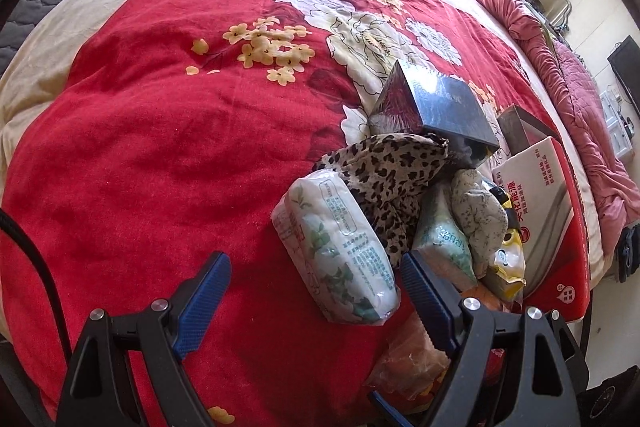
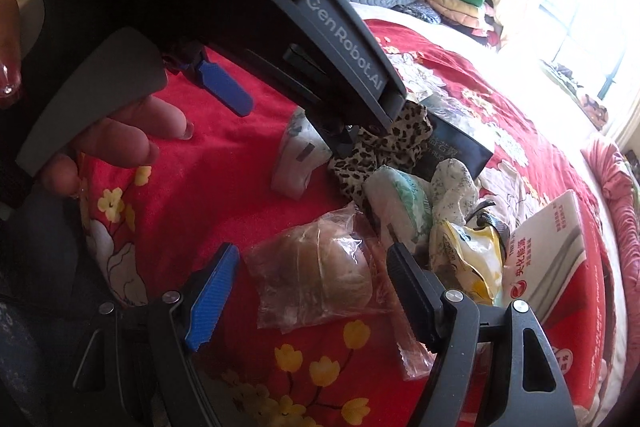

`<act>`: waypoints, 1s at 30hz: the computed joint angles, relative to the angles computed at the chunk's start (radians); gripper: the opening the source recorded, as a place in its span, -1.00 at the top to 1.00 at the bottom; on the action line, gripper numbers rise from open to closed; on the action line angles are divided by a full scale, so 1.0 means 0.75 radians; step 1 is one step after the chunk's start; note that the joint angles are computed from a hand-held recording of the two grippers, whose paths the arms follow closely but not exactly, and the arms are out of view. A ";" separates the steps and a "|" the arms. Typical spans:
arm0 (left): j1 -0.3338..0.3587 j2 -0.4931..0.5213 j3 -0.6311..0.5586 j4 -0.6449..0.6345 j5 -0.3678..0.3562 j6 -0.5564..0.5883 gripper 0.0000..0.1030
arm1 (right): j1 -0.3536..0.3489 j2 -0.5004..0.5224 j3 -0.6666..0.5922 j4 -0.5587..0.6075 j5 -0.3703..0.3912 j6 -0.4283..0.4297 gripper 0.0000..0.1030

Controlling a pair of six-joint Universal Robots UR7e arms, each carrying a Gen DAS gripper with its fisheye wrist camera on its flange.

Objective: Organize soft objects
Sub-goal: 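Grasp the white wrapped package with the left gripper while the right grasps the bun bag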

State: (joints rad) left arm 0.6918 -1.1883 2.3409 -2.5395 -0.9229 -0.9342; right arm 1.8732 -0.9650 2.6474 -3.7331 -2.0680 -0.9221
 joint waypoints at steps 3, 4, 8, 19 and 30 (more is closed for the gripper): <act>0.005 0.012 -0.007 -0.011 -0.002 0.004 -0.68 | -0.016 0.016 -0.013 -0.009 0.010 -0.013 -0.48; 0.007 0.016 -0.009 -0.008 0.002 0.003 -0.68 | -0.021 0.016 -0.020 0.002 0.015 -0.014 -0.47; 0.029 0.017 -0.005 -0.027 -0.015 -0.002 -0.67 | -0.033 0.009 -0.035 0.050 0.043 0.013 -0.32; 0.095 0.002 0.059 -0.233 -0.119 0.022 -0.09 | -0.121 -0.142 -0.103 0.354 0.205 0.210 -0.08; 0.063 -0.027 0.117 -0.292 -0.076 0.081 0.49 | -0.144 -0.201 -0.109 0.329 0.297 0.176 -0.08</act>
